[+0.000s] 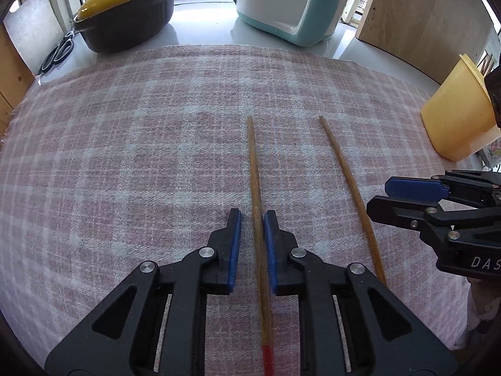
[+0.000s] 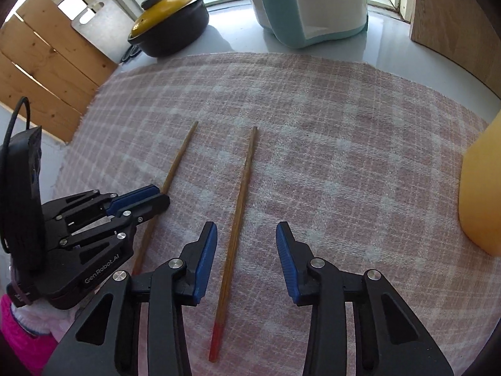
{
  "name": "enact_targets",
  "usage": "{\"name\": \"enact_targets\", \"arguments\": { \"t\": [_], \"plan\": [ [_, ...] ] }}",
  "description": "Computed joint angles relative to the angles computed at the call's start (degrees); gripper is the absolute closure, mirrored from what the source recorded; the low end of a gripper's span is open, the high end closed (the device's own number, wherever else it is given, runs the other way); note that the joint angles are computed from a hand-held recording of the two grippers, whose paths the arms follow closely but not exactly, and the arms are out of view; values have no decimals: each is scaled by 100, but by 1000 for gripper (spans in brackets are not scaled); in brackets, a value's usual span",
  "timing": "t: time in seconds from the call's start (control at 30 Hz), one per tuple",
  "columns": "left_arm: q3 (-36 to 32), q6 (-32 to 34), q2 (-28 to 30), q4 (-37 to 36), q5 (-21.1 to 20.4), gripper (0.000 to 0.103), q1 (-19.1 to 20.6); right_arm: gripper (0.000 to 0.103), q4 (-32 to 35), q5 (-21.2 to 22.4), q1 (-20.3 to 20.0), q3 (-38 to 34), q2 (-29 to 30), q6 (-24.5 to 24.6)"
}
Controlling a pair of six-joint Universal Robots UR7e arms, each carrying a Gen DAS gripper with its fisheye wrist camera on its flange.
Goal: Organize utensils
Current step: 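Close left tool on one wooden chopstick while right tool grasps the other, then lift and carry both chopsticks with both tools over the yellow container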
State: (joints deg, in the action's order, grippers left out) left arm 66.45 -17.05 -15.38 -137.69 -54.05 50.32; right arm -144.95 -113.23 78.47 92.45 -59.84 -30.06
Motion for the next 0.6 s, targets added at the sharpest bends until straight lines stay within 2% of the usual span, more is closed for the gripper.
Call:
{"name": "enact_targets", "arguments": {
  "t": [0.17, 0.23, 0.3, 0.37, 0.47, 0.6],
  "plan": [
    [-281, 225, 139, 117, 47, 89, 32, 72, 38, -479, 155, -190, 306, -19],
    [-369, 309, 194, 107, 97, 95, 43, 73, -154, -727, 228, -204, 427, -160],
    [-424, 288, 204, 75, 4, 97, 87, 80, -361, -1007, 298, -229, 539, -261],
    [-410, 199, 176, 12, -127, 98, 131, 95, -558, -1172, 322, -207, 592, -453],
    [-243, 102, 88, -167, -189, 99, 144, 96, -379, -1070, 305, -283, 593, -390],
    [96, -6, -84, -520, -248, 99, 107, 98, -277, -702, 176, -169, 346, -264]
  ]
}}
